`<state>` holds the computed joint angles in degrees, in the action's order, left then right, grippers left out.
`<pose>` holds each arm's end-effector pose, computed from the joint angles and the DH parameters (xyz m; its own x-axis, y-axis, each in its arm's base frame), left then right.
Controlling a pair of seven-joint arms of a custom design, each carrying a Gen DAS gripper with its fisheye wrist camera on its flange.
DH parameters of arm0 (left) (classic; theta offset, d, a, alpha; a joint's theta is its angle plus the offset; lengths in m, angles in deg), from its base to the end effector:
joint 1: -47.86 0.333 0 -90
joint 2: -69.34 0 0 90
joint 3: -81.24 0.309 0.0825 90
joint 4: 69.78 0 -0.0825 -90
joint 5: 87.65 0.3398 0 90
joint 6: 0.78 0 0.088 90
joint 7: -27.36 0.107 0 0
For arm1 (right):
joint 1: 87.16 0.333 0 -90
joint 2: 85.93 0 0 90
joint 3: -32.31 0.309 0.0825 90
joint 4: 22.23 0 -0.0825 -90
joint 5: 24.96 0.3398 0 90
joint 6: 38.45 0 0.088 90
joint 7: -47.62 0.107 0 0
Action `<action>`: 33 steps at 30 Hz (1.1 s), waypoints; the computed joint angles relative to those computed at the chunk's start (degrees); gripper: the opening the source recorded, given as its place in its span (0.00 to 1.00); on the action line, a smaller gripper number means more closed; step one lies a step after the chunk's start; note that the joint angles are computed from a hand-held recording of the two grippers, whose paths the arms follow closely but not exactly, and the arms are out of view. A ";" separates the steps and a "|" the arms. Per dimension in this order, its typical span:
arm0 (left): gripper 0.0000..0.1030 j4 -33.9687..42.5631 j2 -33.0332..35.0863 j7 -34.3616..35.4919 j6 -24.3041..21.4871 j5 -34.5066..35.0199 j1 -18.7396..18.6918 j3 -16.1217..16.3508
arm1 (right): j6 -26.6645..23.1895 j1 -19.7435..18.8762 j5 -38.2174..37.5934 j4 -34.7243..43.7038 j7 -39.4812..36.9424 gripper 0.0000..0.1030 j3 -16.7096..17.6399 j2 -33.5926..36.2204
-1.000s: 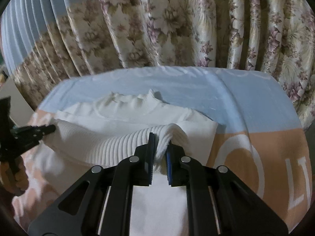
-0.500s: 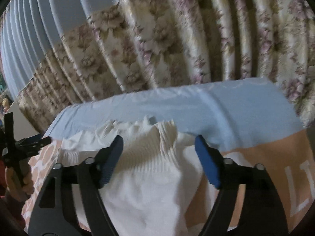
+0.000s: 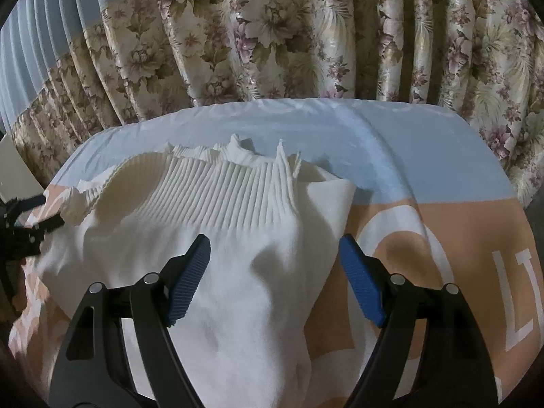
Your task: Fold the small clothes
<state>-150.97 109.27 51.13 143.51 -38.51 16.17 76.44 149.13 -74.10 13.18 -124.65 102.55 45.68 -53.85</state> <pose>0.5807 -0.4197 0.3472 -0.0316 -0.9967 -0.0754 -0.7686 0.0725 -0.6356 0.6257 0.2112 0.3624 0.3234 -0.9397 -0.1114 -0.6151 -0.1193 -0.7794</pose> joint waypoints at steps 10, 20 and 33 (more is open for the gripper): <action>0.40 4.52 3.91 3.23 0.08 -9.62 3.34 0.13 | -7.79 11.40 -5.72 6.33 8.58 0.19 -15.65 3.99; 0.78 -9.16 -5.90 -10.55 1.65 -4.41 6.33 0.70 | -6.61 16.76 -7.90 9.02 12.63 0.15 -22.45 6.43; 0.98 0.25 -2.79 -3.14 -14.05 2.05 -3.95 -3.13 | 1.13 14.41 -5.42 -2.99 9.14 0.83 -16.35 -1.93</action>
